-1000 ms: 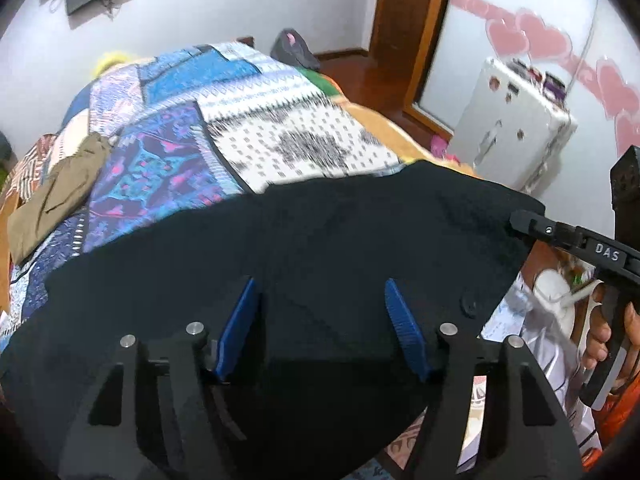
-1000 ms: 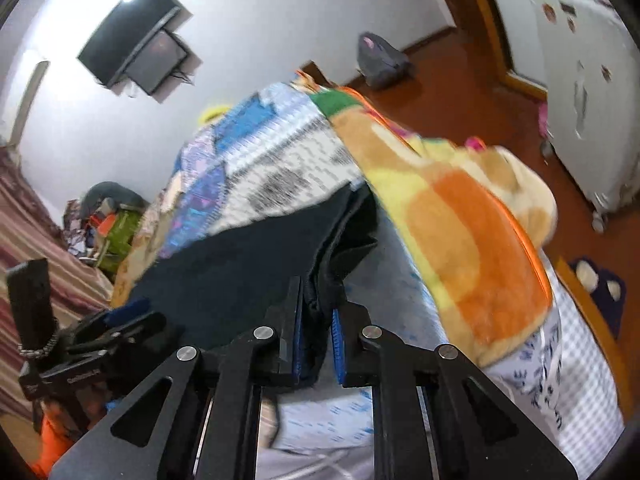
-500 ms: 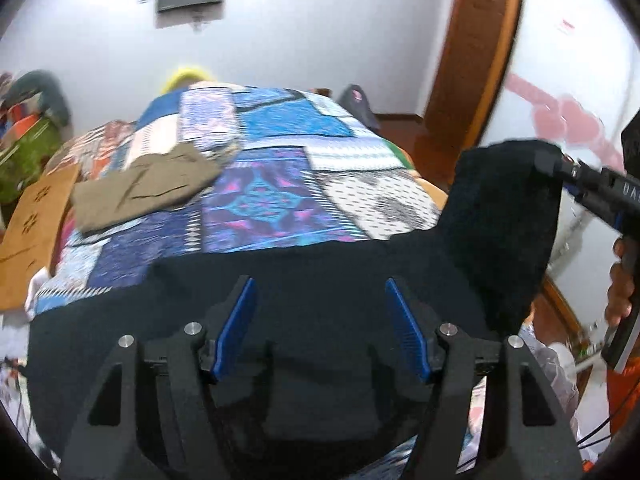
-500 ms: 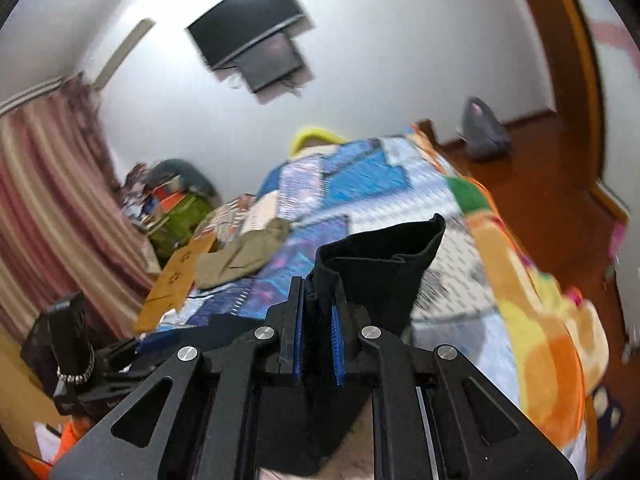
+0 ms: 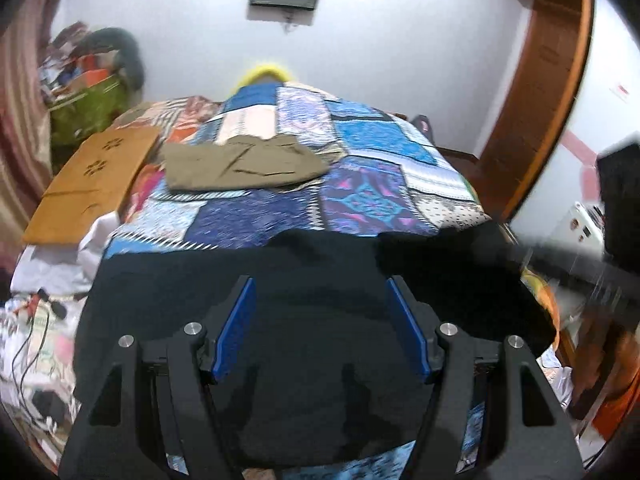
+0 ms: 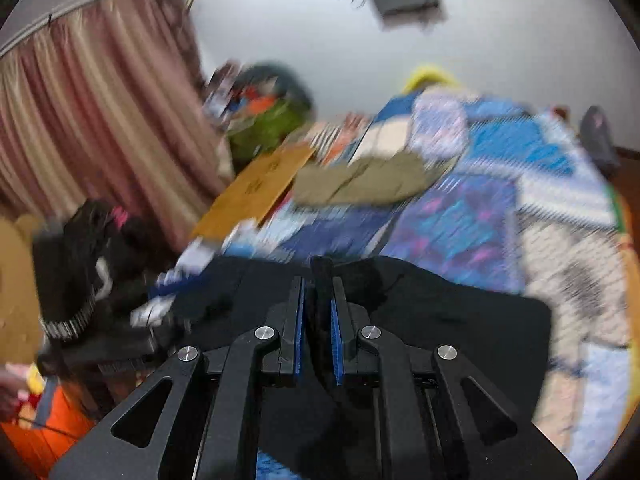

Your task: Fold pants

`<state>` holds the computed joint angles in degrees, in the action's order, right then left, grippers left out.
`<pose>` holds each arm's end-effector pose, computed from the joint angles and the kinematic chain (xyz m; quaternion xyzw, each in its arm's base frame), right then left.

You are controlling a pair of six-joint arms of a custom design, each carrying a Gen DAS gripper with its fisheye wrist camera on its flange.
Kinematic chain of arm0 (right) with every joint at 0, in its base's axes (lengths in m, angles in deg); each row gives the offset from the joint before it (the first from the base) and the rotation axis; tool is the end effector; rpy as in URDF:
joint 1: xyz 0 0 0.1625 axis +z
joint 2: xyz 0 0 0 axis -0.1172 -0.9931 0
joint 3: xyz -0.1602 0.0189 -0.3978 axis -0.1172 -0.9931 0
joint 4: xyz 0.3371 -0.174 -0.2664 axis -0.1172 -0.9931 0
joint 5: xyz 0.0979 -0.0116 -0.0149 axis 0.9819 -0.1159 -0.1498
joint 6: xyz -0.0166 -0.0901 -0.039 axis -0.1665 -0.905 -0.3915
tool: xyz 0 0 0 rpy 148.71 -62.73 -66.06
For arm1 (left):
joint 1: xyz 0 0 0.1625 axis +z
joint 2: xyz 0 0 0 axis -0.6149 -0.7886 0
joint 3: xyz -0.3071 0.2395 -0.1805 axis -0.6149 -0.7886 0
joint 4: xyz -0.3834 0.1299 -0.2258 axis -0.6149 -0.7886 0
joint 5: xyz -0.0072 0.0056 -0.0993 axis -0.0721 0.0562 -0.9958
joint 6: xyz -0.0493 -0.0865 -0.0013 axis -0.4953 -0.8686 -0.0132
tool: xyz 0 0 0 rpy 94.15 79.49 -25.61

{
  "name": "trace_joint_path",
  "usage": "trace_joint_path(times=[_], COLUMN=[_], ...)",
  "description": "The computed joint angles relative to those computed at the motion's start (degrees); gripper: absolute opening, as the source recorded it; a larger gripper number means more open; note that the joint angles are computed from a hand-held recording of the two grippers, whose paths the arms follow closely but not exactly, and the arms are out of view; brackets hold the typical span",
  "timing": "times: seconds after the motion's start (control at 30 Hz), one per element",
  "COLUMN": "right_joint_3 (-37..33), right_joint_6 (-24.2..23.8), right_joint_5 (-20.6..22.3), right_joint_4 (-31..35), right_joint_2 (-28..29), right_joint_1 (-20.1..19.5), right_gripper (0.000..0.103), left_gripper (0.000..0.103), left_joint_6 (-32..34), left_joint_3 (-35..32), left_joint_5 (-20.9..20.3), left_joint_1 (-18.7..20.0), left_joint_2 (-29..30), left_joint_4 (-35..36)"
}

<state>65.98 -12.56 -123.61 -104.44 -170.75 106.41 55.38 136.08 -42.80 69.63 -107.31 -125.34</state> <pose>0.1798 -0.3667 0.2893 0.1986 -0.9215 0.3157 0.1085 -0.2344 -0.3748 0.1507 0.2836 0.8946 -0.2827 0.1982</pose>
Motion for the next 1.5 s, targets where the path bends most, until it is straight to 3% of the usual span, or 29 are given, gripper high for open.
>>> trace_joint_path(times=[0.23,0.3,0.37,0.43,0.57,0.8,0.9,1.0,1.07,1.13,1.5], right_joint_3=[2.51,2.00,1.05,0.98,0.82,-1.52,-1.47,-0.66,0.58,3.07,7.36], right_joint_6=[-0.90,0.29,1.33,0.90,-1.91,-9.60,-12.31,-13.36,-13.79,-16.64,-16.66], right_joint_5=[-1.54,-0.82,-1.16,-2.49,-3.25,-9.68,-11.78,-11.55,-11.23,-9.61,-8.66], right_joint_4=[2.86,5.42,8.40,8.90,8.69,1.35,-0.24,2.83,5.80,4.40,12.90], right_joint_2=[4.76,3.85,3.42,2.14,-3.41,-4.08,-2.35,-2.07,-3.34,-6.05,-18.80], right_joint_1=[-0.98,-1.72,-1.55,-0.52,0.18,-2.68,-5.34,-8.62,-10.73,-12.29,-14.58], right_gripper=[0.015,0.017,0.030,0.036,0.037,0.037,0.037,0.037,0.037,0.037,0.037], left_gripper=[0.066,0.066,0.066,0.066,0.065,0.034,0.033,0.032,0.032,0.033,0.033], left_joint_6=[-2.59,-2.41,-1.85,-0.87,1.27,5.19,5.52,5.20,5.18,5.50,4.54], left_joint_3=[0.93,0.66,0.11,-0.70,-2.43,-7.98,-10.49,-11.78,-11.67,-10.29,-4.18], left_joint_5=[-0.19,-0.51,-0.96,-1.39,-2.36,-8.88,-10.89,-11.88,-11.43,-10.89,-6.30], left_joint_1=[1.35,1.18,1.00,0.60,-0.13,0.62,1.34,1.99,2.03,1.56,-2.76], left_joint_2=[-1.80,-0.77,0.52,2.16,5.23,13.82,18.90,21.98,23.25,23.10,17.29], left_joint_4=[2.98,2.61,1.79,0.43,-2.17,-2.52,-1.08,1.29,2.33,0.73,2.60])
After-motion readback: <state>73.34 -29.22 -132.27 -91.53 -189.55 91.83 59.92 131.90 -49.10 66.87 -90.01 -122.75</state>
